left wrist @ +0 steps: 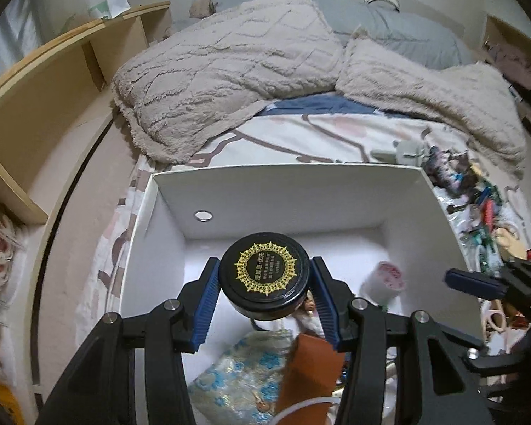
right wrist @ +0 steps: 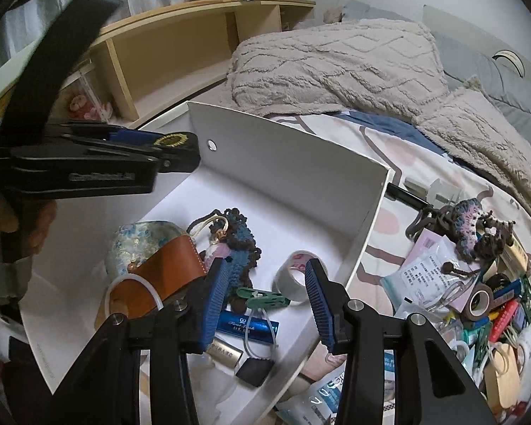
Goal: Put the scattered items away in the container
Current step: 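Open the left tool to drop the black tin while the right tool releases the tape roll, then withdraw both tools from the shoebox back toward the pile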
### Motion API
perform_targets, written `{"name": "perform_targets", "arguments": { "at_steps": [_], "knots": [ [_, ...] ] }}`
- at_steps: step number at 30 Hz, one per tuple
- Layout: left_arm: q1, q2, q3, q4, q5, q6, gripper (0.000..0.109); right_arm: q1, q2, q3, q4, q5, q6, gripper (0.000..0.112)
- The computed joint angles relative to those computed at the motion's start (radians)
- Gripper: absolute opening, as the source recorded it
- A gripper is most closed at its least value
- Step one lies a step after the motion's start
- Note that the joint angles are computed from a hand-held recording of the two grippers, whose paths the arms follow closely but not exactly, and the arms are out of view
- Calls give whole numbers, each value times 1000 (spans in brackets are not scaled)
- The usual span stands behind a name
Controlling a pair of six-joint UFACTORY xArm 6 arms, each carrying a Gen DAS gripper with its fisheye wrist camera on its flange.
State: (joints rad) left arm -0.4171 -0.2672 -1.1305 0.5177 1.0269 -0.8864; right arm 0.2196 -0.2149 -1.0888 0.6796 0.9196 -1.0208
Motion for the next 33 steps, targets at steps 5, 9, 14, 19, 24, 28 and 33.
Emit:
{"name": "perform_targets", "arguments": {
  "at_steps": [5, 9, 14, 19, 24, 28, 33],
  "knots": [
    [-12, 14, -17, 70, 59, -66, 86, -11, -14, 9, 31, 16, -32, 46],
    [-22, -27, 9, 103, 47, -113, 90, -18, -36, 23, 48, 19, -52, 46],
    [-50, -67, 33, 114, 50, -144, 94, -29, -65, 38, 59, 27, -57, 46],
    [-90, -111, 62, 111, 38, -179, 94, -44, -103, 57, 71, 33, -58, 46],
    [-138, -142, 85, 134, 46, -228, 95, -63, -137, 76, 85, 31, -69, 46],
    [-183, -184, 119, 173, 43, -291, 96, -82, -177, 107, 103, 21, -97, 65],
    [-249, -221, 146, 241, 55, -386, 99, -108, -239, 163, 138, -5, -144, 75]
  ]
}}
